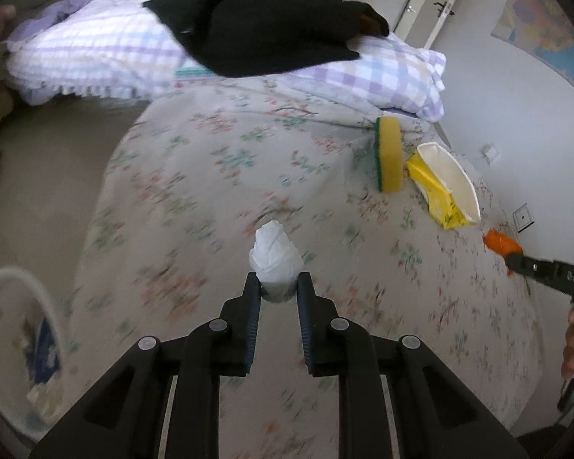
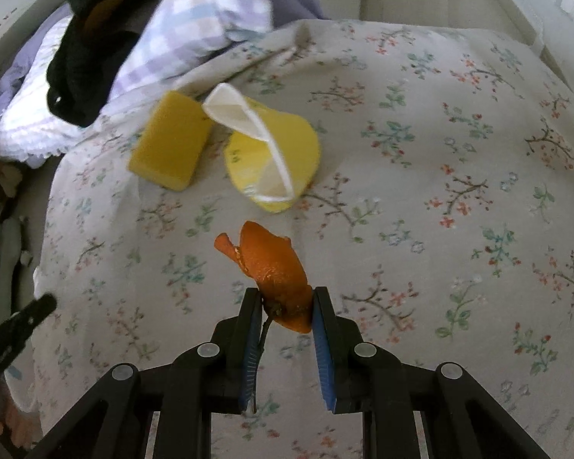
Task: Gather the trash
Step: 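Grasp the orange peel with the right tool while the left tool grasps a white tissue ball, then carry peel and tissue ball over the bin while both tools open to drop them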
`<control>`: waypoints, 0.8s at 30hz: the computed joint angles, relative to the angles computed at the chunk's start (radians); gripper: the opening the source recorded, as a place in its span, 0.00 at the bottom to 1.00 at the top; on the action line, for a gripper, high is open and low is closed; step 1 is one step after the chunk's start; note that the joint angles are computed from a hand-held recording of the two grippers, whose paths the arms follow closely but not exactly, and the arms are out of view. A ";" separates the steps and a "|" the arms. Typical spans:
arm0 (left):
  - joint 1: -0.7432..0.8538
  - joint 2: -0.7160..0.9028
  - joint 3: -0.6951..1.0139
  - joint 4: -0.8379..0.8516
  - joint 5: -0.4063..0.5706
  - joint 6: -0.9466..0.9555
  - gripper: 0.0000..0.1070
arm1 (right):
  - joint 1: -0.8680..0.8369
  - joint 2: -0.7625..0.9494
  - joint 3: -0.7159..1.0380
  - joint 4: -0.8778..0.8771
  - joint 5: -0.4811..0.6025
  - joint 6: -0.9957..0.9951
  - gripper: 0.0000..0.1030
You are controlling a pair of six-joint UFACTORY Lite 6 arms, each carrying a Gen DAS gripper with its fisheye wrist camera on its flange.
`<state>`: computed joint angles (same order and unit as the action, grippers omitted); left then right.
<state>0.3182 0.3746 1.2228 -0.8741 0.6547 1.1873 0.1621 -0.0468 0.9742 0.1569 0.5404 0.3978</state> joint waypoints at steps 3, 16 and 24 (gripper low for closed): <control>0.098 -0.028 -0.008 0.028 0.059 0.021 0.19 | 0.059 0.002 0.021 -0.044 0.007 0.068 0.23; 0.483 0.023 0.137 0.093 0.276 0.097 0.19 | 0.356 0.143 0.224 -0.255 0.045 0.372 0.23; 0.630 0.223 0.418 0.152 0.373 0.037 0.19 | 0.535 0.373 0.496 -0.307 0.086 0.460 0.23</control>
<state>0.9486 0.5972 1.6410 -0.7218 1.0274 1.2240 0.6971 0.3262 1.4706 -0.1497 0.6263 0.8579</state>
